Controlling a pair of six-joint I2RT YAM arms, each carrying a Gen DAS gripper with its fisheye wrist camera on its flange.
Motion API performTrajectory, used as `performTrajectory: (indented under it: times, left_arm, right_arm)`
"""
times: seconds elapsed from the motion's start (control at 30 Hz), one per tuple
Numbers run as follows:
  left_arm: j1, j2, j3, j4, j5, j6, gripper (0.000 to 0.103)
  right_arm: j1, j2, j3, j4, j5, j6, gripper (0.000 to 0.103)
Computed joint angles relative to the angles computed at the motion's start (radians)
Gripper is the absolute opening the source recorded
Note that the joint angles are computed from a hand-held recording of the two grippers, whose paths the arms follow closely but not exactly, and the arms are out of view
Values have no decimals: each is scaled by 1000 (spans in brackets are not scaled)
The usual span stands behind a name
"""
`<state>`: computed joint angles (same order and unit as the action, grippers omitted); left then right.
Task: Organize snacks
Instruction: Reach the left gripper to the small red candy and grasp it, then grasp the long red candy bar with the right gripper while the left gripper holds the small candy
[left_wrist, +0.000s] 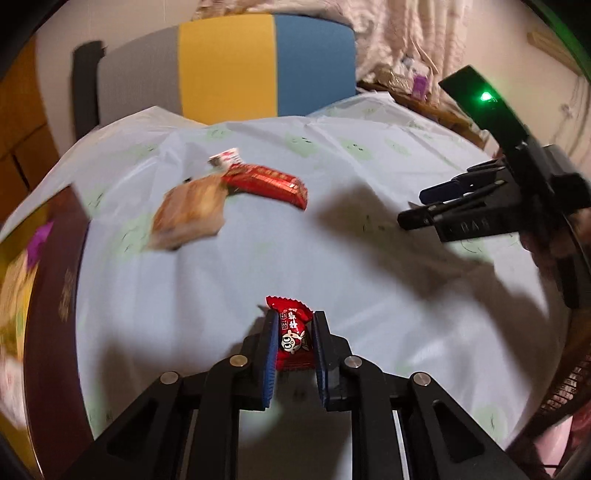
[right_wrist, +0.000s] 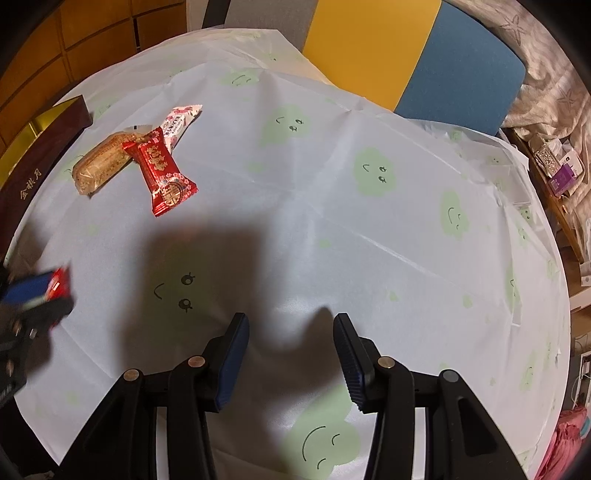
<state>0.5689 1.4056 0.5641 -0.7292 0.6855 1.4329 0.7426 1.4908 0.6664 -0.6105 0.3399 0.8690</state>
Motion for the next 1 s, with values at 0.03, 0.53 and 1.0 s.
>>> performTrajectory:
  times: [0.03,0.53,1.0]
  left_arm:
    - [30,25,16,-24,11,22,18]
    - [154,168,55,-87,87,154,18]
    - [181,222,80,-121,107,197,19]
  right_arm:
    - [0,-7,-5,8,-3,-1,48]
    - [-64,107,230,90,-71,-172,49]
    - [-122,406,501,33,-127,-319,24]
